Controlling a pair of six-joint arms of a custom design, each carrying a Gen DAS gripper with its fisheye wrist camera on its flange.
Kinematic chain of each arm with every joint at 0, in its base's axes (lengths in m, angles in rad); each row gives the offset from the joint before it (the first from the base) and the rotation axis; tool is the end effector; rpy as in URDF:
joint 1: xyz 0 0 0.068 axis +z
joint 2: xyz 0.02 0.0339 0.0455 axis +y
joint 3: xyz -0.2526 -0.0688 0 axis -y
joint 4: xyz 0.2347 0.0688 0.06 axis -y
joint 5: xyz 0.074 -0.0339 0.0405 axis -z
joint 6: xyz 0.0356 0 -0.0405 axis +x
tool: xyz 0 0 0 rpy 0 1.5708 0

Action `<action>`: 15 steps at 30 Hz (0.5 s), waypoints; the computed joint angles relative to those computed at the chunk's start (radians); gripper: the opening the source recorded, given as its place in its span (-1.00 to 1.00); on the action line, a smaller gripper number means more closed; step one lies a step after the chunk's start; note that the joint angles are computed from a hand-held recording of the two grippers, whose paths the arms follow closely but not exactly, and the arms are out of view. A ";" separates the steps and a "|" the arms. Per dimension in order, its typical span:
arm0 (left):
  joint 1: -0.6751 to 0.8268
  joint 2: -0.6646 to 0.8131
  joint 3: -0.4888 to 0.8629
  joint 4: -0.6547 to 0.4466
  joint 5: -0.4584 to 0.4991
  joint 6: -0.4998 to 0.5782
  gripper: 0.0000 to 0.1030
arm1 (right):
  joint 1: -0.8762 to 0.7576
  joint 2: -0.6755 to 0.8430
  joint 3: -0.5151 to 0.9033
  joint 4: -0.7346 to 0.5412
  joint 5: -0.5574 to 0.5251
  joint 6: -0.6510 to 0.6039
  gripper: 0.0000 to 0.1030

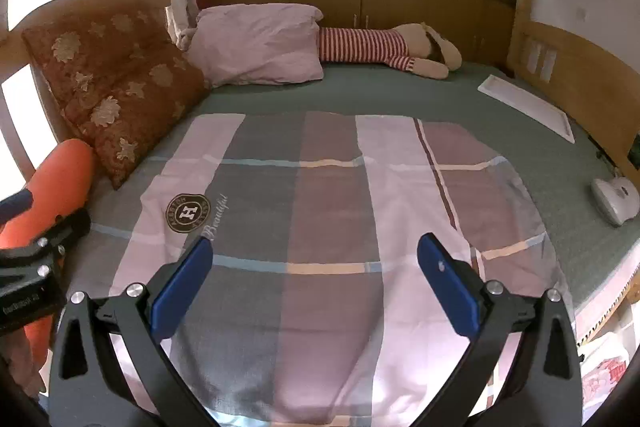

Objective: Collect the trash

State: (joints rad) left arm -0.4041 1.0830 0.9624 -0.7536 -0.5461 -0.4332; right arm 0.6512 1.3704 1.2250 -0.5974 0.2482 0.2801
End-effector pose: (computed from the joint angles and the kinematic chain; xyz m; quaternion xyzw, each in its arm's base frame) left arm 0.1993 -0.0651 0.2879 -0.1052 0.9037 0.0980 0.4033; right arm 0.2364 0.1692 0.3130 -0.1187 0.9021 0.0780 0.4076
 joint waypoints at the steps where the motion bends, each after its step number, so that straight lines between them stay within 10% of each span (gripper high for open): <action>1: -0.013 0.002 -0.001 0.004 -0.010 -0.002 0.95 | -0.003 -0.001 -0.003 -0.001 0.002 0.002 0.94; 15: -0.019 -0.041 -0.047 0.033 0.090 -0.031 0.94 | -0.014 -0.011 -0.032 -0.005 -0.016 0.000 0.94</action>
